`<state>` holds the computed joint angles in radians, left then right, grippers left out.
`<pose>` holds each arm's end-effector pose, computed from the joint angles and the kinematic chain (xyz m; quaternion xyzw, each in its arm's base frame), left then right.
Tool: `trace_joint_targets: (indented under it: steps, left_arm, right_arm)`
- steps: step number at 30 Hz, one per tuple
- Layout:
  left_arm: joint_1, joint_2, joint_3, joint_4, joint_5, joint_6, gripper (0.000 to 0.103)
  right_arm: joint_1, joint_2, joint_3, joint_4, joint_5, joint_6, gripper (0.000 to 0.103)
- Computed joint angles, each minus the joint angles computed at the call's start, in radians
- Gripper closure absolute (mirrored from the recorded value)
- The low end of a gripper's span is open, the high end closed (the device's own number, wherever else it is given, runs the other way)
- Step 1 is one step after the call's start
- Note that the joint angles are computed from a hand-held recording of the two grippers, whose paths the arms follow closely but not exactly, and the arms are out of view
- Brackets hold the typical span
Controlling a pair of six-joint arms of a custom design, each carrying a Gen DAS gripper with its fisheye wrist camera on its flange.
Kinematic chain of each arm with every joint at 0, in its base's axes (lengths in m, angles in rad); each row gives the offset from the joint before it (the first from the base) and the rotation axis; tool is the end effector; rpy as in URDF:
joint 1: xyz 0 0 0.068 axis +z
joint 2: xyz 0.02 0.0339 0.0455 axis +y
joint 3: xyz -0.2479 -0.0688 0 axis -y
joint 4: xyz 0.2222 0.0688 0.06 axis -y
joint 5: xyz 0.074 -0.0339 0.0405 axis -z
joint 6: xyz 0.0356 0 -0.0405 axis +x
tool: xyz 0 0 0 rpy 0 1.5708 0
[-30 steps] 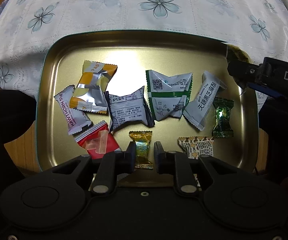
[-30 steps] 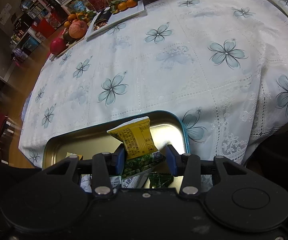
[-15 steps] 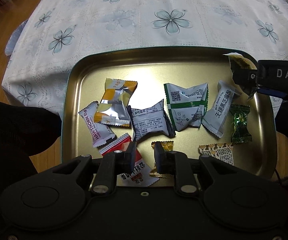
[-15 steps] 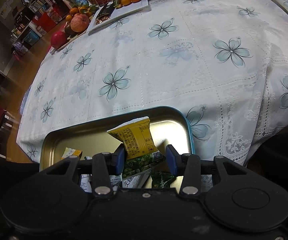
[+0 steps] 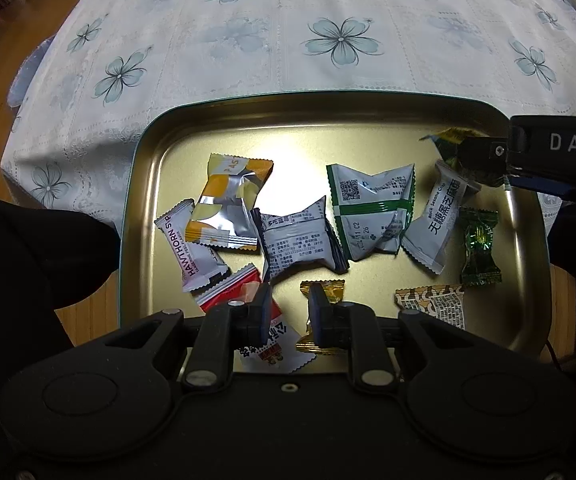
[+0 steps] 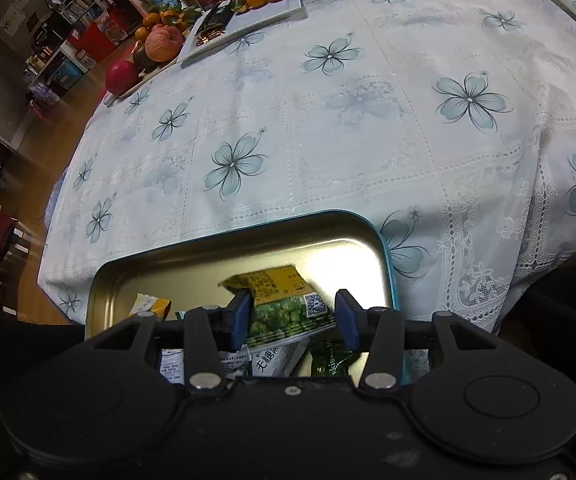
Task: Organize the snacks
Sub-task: 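Open the left tool to drop the gold candy while the right tool releases the pea pack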
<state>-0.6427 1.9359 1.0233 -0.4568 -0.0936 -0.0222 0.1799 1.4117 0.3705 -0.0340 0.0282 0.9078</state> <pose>0.2532 -0.1854 0.0987 0.2989 0.9478 0.0112 0.1101 0.1939 0.0342 0.1004 0.3483 0.9046 0.1152 0.2169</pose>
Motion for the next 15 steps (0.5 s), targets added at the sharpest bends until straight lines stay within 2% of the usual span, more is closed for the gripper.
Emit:
trace_joint_targets:
  steps: [8,11,15]
  left_arm:
    - [0.006,-0.016,-0.027,0.033,0.001,0.01,0.074]
    - [0.005,-0.023,-0.037,0.044,-0.006,0.013,0.074]
    - [0.011,-0.029,-0.043,0.049,0.0,0.011,0.074]
  right_arm:
    - [0.018,-0.042,-0.016,0.013,0.034,0.012,0.052]
    - [0.034,-0.08,-0.032,0.025,0.081,0.024,0.045]
    - [0.029,-0.102,-0.04,0.025,0.088,0.029,0.045]
